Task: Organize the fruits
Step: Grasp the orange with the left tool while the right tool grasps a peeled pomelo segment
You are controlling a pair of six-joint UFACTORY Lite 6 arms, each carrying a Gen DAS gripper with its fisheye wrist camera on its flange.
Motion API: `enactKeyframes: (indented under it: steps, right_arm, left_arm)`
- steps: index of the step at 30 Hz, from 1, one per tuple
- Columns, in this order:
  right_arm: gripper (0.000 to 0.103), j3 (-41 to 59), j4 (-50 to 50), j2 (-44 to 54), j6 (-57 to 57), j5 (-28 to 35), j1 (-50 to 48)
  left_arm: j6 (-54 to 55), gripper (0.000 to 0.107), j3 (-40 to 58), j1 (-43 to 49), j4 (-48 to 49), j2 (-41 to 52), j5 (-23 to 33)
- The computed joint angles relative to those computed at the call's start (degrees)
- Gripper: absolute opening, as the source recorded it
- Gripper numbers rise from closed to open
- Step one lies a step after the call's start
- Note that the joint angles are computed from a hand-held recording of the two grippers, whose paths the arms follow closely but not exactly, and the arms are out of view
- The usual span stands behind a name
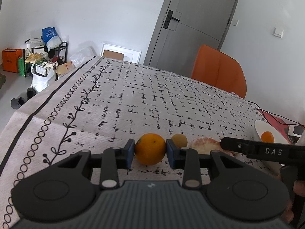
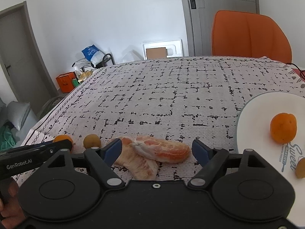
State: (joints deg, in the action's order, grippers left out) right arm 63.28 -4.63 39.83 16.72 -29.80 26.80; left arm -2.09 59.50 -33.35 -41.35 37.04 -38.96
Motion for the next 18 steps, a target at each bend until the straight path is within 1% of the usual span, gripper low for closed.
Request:
enactKeyframes:
  steps: [4,5,6,12,14,18]
  right_arm:
    - [0.077,1.04,4.16,0.4,-3.28,1.42,0.89]
    - [0.073,1.39,5.8,0.69,-5.08,1.61,1.25]
    - [0.064,1.97,6.3,1.1,-5.86,2.2,1.4]
    - [0.058,1.1,3.6,0.69,-3.3,1.6,0.58]
    - [0.058,0.13,0.98,0.01,-0.85,0.84,0.11]
    - [0.057,-2.66,0.07,-1.66,0.1,-1.34,0.08]
  left_arm:
    - [-1.61,0.034,-1.92,0.27,0.98,-0.87,-0.86]
    - [-2.07,0.034,-2.36,0.28,1.24,-1.03,-1.11]
    - [-2.5,0.034,-2.81,0.35,1.55,-1.25,-1.33]
    - [-3.62,0.034,-4.48,0.77,2.13,-2.26,-1.93]
    - [-3.73,0.034,-4.96,0.73,2.11,-2.55,-2.17]
    - [-3.43,0.034,-5.32,0.4,1.67,-2.92,-2.31]
